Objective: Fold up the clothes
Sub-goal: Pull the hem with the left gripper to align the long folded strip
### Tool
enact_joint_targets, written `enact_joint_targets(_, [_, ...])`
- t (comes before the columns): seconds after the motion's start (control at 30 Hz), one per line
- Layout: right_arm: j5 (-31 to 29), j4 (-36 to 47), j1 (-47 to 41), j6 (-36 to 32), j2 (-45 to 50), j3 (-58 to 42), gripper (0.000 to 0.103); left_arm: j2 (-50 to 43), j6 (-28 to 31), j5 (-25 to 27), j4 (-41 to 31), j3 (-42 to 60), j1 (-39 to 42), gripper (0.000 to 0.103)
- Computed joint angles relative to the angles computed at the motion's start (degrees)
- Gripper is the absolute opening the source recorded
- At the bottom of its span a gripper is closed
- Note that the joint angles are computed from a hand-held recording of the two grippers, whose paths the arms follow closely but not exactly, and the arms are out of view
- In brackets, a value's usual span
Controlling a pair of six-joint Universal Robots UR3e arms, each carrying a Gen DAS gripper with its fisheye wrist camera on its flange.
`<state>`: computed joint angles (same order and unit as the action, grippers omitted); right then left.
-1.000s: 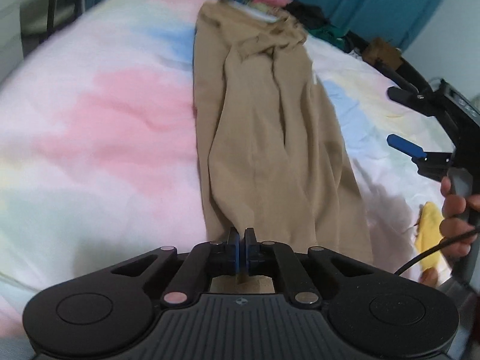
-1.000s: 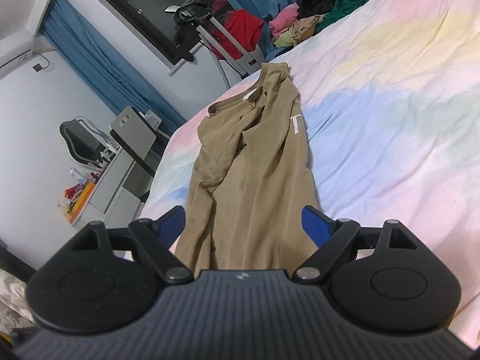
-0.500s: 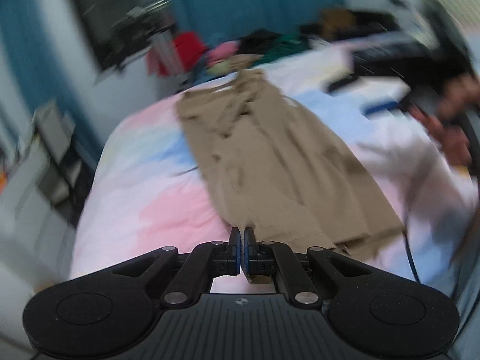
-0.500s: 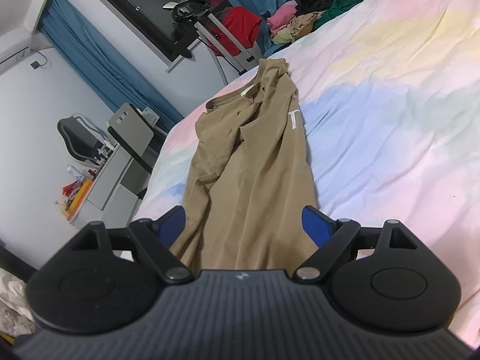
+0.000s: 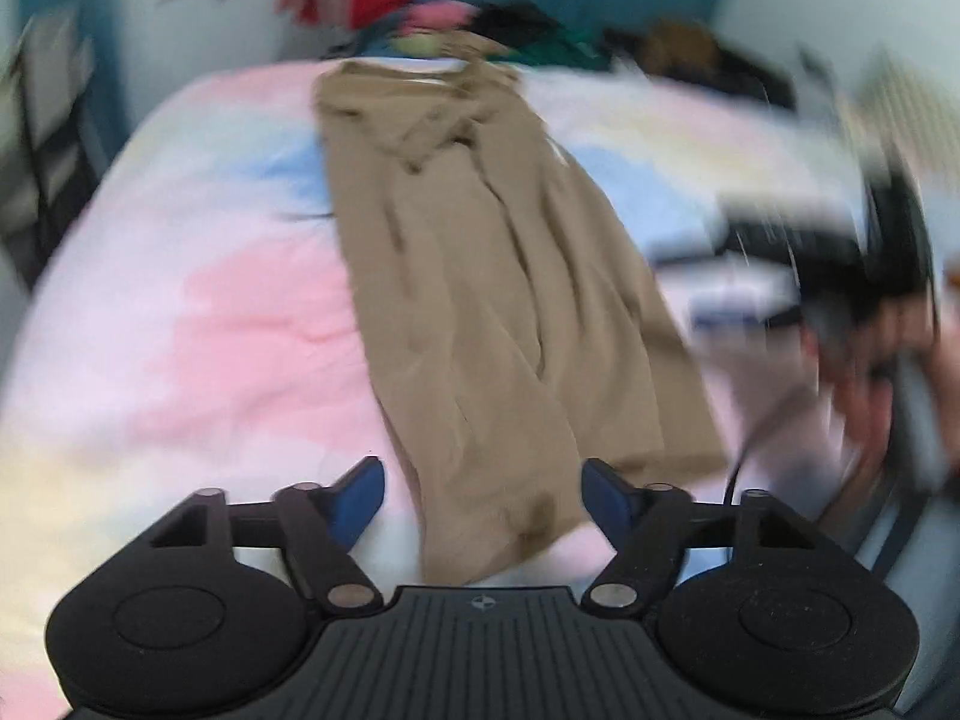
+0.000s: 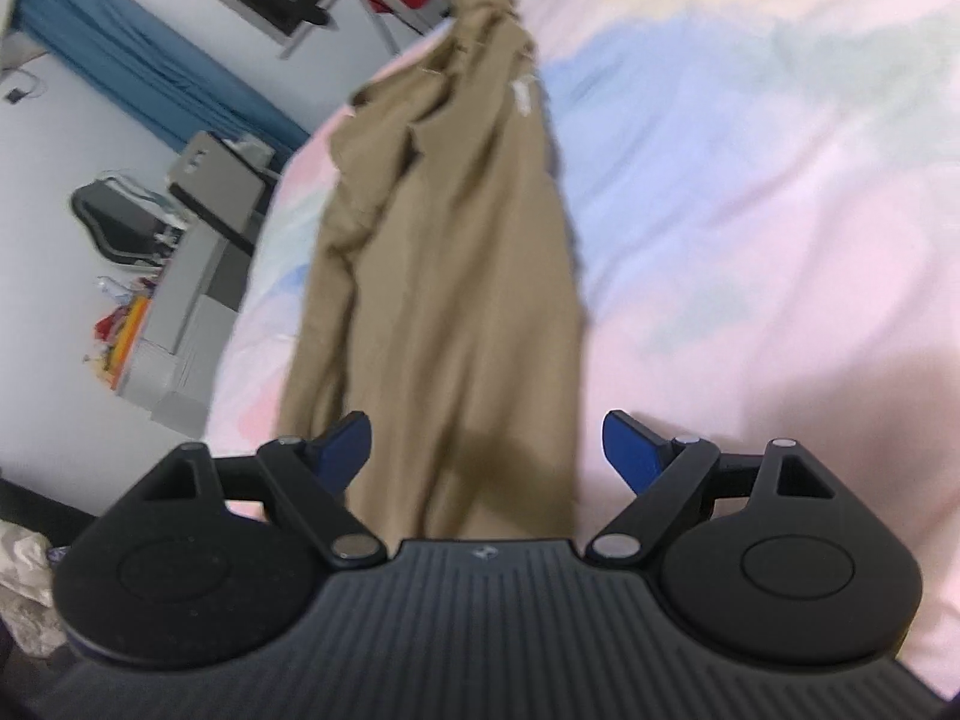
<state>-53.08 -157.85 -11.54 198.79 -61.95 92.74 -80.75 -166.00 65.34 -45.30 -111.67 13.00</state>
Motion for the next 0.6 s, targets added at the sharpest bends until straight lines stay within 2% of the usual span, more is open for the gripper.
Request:
enact_joint_targets(0.07, [0.6, 1.7, -0.6, -0.6, -1.8, 2.8, 0.086, -1.9, -5.0, -6.9, -1.3, 0.2, 5.8, 0.078])
enact_joint_targets(0.13, [1.9, 3.5, -1.0, -2.2, -3.1, 5.0, 0.086, -6.5, -10.9, -11.0, -2.7, 2.0, 9.1, 0.078])
enact_joint_targets(0.23, [1.1, 3.9, -0.1, -3.7, -4.1, 5.9, 0.087, -12.8, -15.9, -12.3, -4.2, 6.0, 9.3, 0.077])
enact_joint_targets(0.3, [0.8, 4.5, 0.8, -4.6, -4.5, 6.2, 0.087, -15.0, -14.8, -13.0, -4.8, 7.2, 8.2, 0.077])
enact_joint_targets(0.37, [-1.3, 4.6, 2.5, -6.5, -5.3, 6.4, 0.087, -16.7, -13.1, -12.5, -5.6, 8.4, 6.4, 0.072])
enact_joint_targets(0.47, [-3.1, 5.8, 4.6, -9.3, -6.6, 6.9, 0.087, -17.2, -9.5, -9.7, -7.3, 9.8, 3.2, 0.056])
enact_joint_targets(0.53, [-2.6, 7.9, 5.3, -10.9, -7.7, 7.4, 0.085, -16.7, -8.3, -9.1, -8.0, 9.8, 2.6, 0.039])
enact_joint_targets(0.57, [-0.5, 9.7, 4.8, -10.6, -8.0, 7.7, 0.075, -16.2, -8.1, -9.6, -8.0, 9.3, 3.0, 0.036])
enact_joint_targets(0.6, [1.6, 11.5, 4.2, -10.5, -8.3, 7.9, 0.071, -15.9, -8.3, -10.2, -7.5, 8.8, 3.4, 0.031])
